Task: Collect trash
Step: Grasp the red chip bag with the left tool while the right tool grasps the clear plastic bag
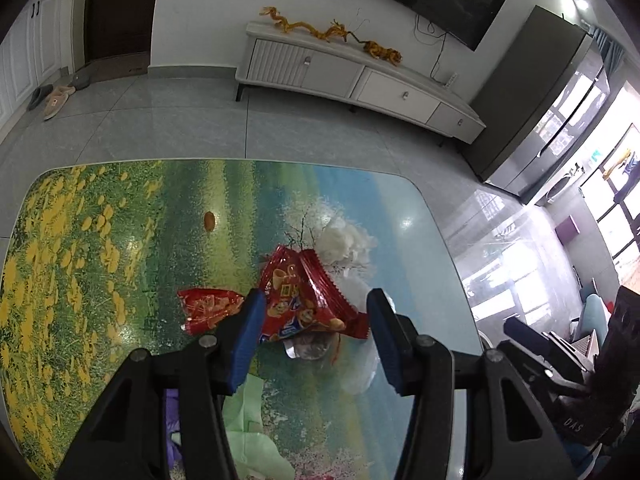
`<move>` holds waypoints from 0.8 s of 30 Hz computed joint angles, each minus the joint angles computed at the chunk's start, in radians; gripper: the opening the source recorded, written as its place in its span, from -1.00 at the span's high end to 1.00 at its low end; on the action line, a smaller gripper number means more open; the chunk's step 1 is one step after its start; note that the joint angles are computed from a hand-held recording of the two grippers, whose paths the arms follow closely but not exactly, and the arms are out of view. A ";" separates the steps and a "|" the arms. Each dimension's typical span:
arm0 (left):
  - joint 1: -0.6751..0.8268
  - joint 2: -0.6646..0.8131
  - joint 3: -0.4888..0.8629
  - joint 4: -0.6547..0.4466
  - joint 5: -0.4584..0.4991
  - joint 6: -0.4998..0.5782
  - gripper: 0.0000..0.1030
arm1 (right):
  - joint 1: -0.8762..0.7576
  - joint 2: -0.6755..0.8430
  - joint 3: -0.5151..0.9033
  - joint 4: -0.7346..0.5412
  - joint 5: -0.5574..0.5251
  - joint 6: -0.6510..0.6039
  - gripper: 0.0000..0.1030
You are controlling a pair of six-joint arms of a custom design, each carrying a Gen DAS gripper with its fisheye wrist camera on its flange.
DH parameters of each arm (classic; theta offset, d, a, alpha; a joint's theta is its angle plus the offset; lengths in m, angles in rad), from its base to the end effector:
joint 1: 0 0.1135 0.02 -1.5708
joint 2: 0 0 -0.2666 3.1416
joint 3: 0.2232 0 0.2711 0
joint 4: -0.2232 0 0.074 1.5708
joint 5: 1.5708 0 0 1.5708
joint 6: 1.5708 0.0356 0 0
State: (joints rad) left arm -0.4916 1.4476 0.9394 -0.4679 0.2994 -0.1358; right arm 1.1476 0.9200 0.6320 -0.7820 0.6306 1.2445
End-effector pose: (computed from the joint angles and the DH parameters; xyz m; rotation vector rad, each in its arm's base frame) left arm 0.2665 -0.1546 0.2124 0.5782 2.5366 -0.6186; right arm 0.0924 0.1540 0.2179 0.3120 2.3555 0.2809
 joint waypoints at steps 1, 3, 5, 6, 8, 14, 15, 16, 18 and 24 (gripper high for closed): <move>-0.008 0.024 0.011 0.001 -0.008 -0.005 0.03 | -0.018 0.013 -0.017 0.040 -0.024 -0.022 -0.06; -0.019 0.069 0.028 0.006 -0.015 -0.012 0.05 | -0.094 0.059 -0.041 0.148 -0.098 -0.104 -0.06; -0.020 0.106 0.041 0.010 -0.012 -0.020 0.22 | -0.140 0.100 -0.049 0.221 -0.149 -0.153 -0.05; -0.014 0.123 0.046 0.012 0.002 -0.025 0.38 | -0.162 0.124 -0.052 0.257 -0.173 -0.175 -0.05; -0.002 0.147 0.049 0.021 0.029 -0.034 0.60 | -0.197 0.162 -0.056 0.316 -0.214 -0.212 -0.05; 0.037 0.139 0.021 0.058 0.081 -0.039 0.86 | -0.270 0.257 -0.059 0.439 -0.306 -0.272 0.04; 0.043 0.124 0.011 0.064 0.088 -0.038 0.87 | -0.280 0.273 -0.062 0.457 -0.320 -0.275 0.11; 0.049 0.107 0.002 0.066 0.096 -0.035 0.87 | -0.290 0.279 -0.065 0.467 -0.333 -0.280 0.23; 0.062 0.065 -0.016 0.067 0.119 -0.029 0.88 | -0.298 0.292 -0.079 0.500 -0.354 -0.282 0.45; 0.103 -0.068 -0.033 0.028 0.155 -0.023 0.88 | -0.232 0.198 -0.122 0.475 -0.296 -0.227 0.52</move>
